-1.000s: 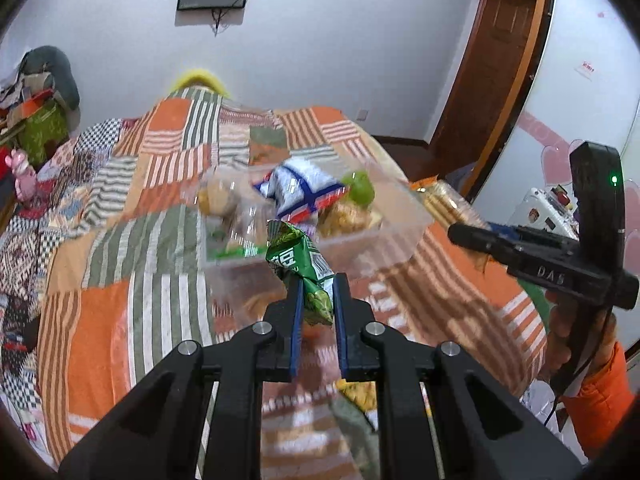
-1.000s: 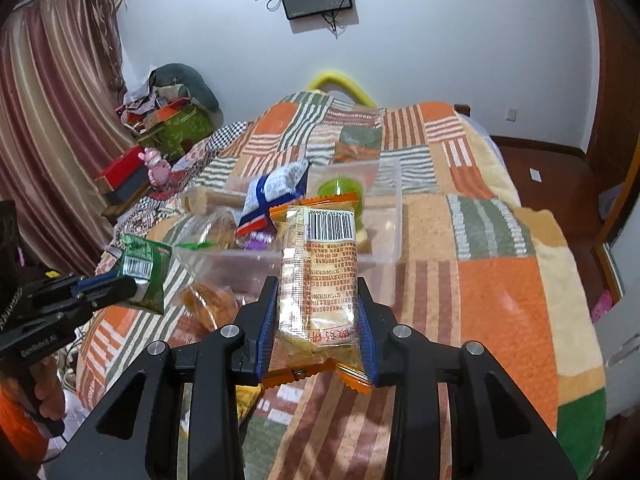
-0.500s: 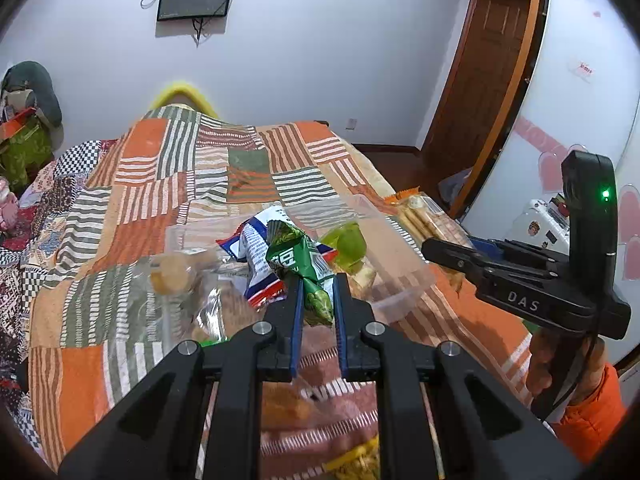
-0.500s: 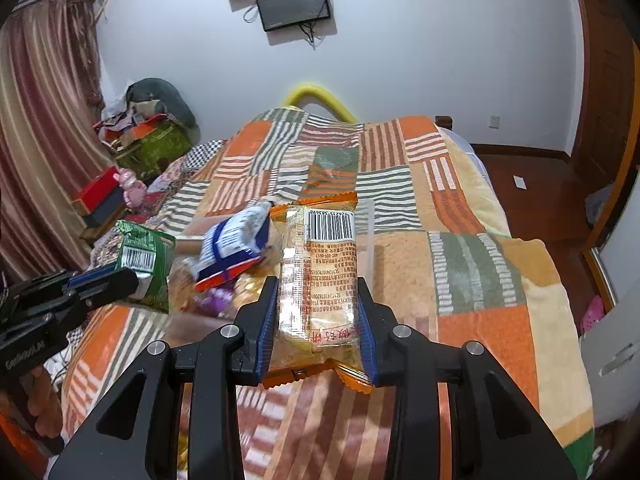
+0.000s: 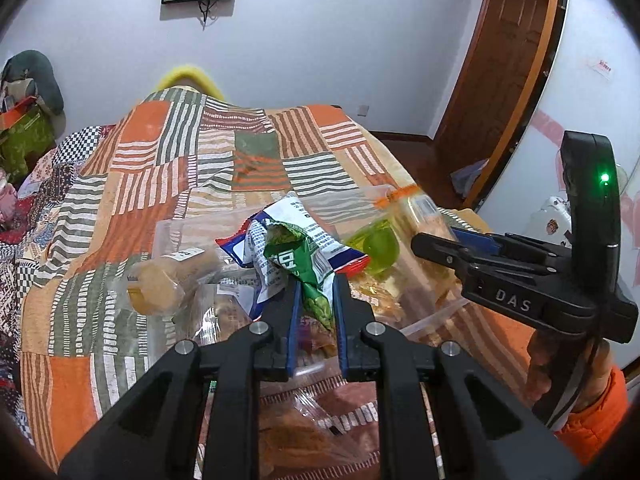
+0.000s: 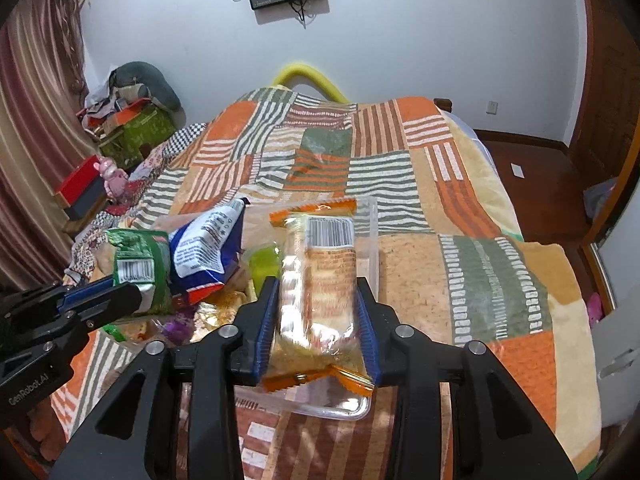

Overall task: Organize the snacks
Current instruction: 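Open both tools to drop the biscuit pack and green bag into the box, then grasp the yellow chip bag with the right tool while the left tool grasps the fried-snack bag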

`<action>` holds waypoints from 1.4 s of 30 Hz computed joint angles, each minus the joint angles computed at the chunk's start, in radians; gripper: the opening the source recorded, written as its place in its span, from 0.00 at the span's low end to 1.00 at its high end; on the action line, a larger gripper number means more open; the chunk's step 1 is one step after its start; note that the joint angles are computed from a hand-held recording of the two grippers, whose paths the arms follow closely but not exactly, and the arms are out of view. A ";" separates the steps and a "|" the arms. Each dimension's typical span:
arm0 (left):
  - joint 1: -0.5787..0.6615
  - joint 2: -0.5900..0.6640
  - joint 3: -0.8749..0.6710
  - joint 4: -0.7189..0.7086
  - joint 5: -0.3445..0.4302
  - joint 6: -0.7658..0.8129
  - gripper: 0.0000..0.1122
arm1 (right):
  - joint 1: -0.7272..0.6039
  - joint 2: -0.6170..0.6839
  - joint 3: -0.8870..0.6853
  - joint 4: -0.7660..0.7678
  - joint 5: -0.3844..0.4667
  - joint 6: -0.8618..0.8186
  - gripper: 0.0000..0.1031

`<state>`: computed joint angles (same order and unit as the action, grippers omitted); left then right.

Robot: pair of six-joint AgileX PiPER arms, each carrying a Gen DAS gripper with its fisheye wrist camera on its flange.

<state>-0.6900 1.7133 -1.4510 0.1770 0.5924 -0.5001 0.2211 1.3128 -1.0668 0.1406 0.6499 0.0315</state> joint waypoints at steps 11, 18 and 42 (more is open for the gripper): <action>-0.007 -0.040 0.026 0.026 0.027 -0.028 0.39 | -0.037 -0.058 0.015 0.062 0.048 -0.076 0.48; -0.033 -0.128 0.086 0.101 0.041 -0.093 0.48 | -0.019 -0.132 0.041 0.060 0.082 -0.082 0.49; -0.220 -0.444 0.521 0.327 0.137 -0.481 0.60 | 0.446 -0.302 0.256 -0.255 0.119 0.424 0.58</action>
<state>-0.9099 1.2695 -0.9301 0.5042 0.7290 -0.9807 0.6670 1.0110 -0.8110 -0.1144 0.7694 0.4553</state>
